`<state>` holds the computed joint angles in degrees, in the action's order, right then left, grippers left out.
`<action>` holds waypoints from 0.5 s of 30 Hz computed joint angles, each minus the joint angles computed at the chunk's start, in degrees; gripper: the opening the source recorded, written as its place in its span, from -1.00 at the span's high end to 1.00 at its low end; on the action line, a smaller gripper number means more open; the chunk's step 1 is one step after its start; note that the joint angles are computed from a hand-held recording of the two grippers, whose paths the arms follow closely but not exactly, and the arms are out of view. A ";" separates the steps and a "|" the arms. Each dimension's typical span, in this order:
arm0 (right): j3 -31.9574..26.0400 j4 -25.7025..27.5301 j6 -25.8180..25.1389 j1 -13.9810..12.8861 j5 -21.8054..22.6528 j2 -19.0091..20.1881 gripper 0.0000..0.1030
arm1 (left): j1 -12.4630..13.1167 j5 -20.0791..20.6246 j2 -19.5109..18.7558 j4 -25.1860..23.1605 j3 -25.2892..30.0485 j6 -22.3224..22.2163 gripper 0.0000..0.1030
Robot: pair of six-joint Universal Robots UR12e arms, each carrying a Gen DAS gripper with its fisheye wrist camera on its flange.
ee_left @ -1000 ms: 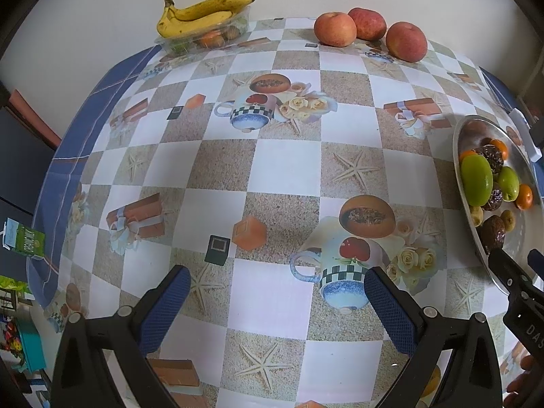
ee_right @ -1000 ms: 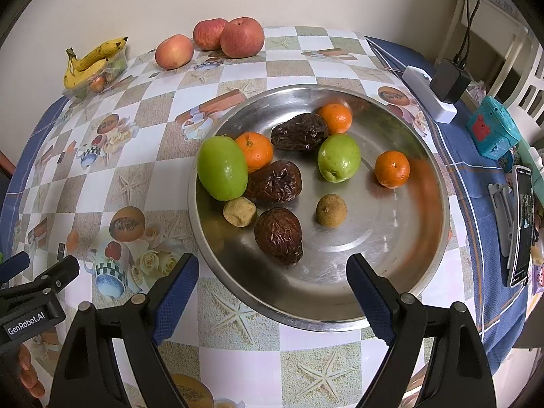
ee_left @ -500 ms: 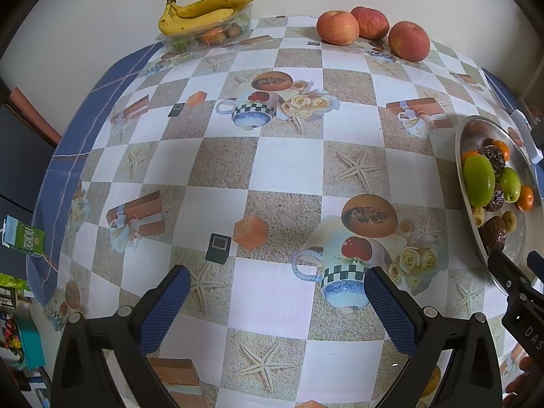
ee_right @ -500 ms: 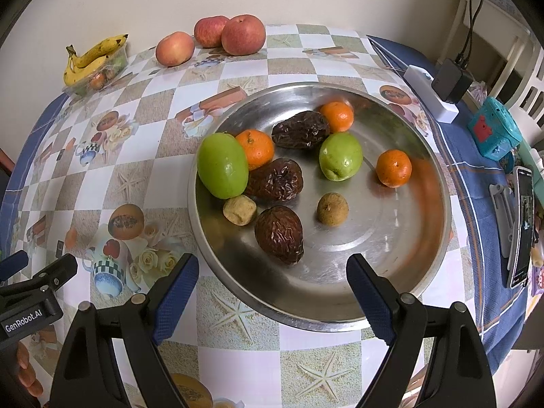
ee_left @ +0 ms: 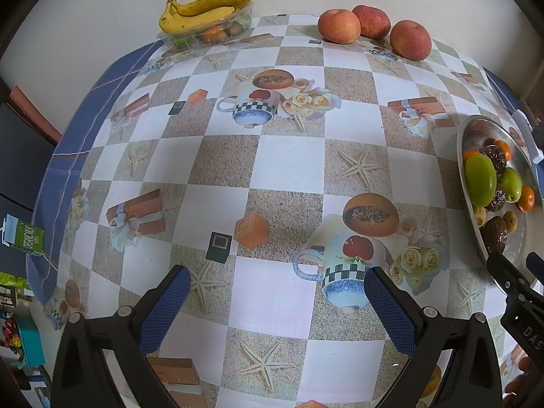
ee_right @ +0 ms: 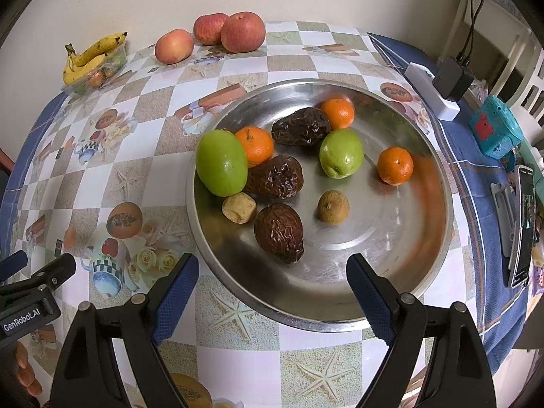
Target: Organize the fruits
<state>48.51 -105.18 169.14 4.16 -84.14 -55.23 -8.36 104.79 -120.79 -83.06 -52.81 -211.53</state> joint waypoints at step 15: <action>-0.21 0.24 -0.07 0.00 0.00 0.11 -0.73 | -0.26 1.99 -0.01 -0.28 0.16 -0.36 -1.00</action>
<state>48.30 -104.94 169.08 4.15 -84.14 -55.12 -8.62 106.78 -120.80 -83.34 -52.66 -211.89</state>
